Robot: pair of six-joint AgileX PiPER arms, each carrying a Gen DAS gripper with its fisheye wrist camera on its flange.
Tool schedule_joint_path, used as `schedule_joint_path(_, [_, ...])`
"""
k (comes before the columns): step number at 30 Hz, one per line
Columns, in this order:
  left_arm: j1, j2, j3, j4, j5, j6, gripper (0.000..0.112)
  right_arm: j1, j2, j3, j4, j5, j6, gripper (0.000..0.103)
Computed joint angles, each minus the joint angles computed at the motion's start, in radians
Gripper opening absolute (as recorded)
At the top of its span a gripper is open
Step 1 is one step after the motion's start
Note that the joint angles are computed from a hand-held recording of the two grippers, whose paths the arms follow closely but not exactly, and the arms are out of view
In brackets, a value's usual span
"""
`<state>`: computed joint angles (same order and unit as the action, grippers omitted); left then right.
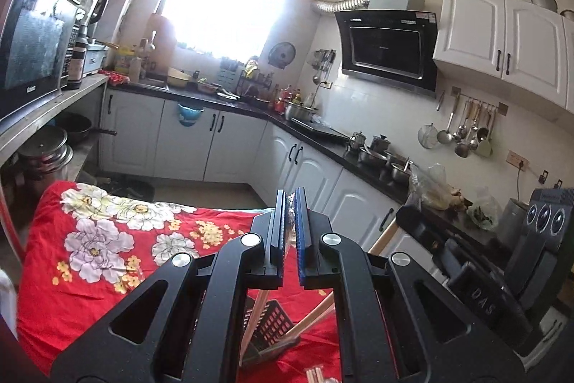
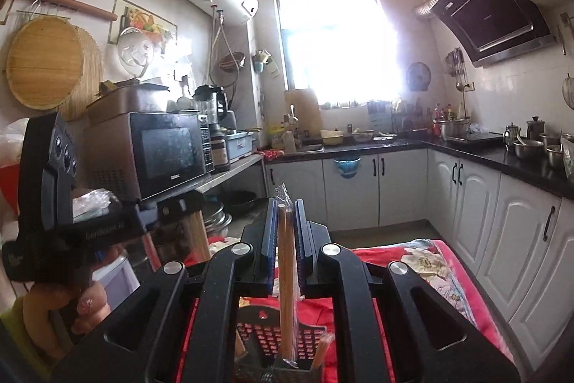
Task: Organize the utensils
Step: 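Lift both held chopsticks and lower them into the black mesh caddy, then open the left tool while the right tool opens, releasing chopsticks into caddy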
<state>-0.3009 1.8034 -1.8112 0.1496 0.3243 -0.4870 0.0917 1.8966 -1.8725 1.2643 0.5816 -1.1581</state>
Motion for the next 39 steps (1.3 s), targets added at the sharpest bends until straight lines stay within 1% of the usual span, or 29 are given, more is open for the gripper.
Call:
schedule_joint_path(6, [0.017, 0.043, -0.007, -0.019, -0.009, 0.009, 0.002, 0.011, 0.072, -0.077, -0.045, -0.016, 0.051, 0.009])
schedule_joint_path(9, [0.024, 0.068, -0.009, -0.047, -0.01, 0.035, 0.002, 0.011, 0.102, -0.105, -0.055, -0.011, 0.072, 0.009])
schedule_joint_path(11, [0.034, 0.077, -0.004, -0.089, -0.014, 0.075, 0.002, 0.014, 0.123, -0.122, -0.061, -0.013, 0.082, 0.009])
schedule_joint_path(16, [0.038, 0.095, 0.026, -0.143, -0.049, 0.129, 0.002, 0.02, 0.154, -0.134, -0.045, -0.019, 0.067, 0.009])
schedule_joint_path(22, [0.045, 0.105, 0.076, -0.209, -0.089, 0.182, 0.002, 0.034, 0.188, -0.157, -0.067, -0.031, 0.084, 0.009])
schedule_joint_path(30, [0.042, 0.099, 0.144, -0.207, -0.128, 0.186, 0.002, 0.046, 0.205, -0.127, -0.057, -0.055, 0.052, 0.009])
schedule_joint_path(34, [0.039, 0.097, 0.167, -0.202, -0.135, 0.186, 0.002, 0.047, 0.213, -0.114, -0.057, -0.056, 0.049, 0.009])
schedule_joint_path(36, [0.034, 0.093, 0.183, -0.141, -0.143, 0.129, 0.002, 0.049, 0.212, -0.103, -0.055, -0.06, 0.041, 0.009])
schedule_joint_path(39, [0.034, 0.086, 0.207, -0.143, -0.149, 0.129, 0.002, 0.052, 0.208, -0.085, -0.059, -0.064, 0.036, 0.009])
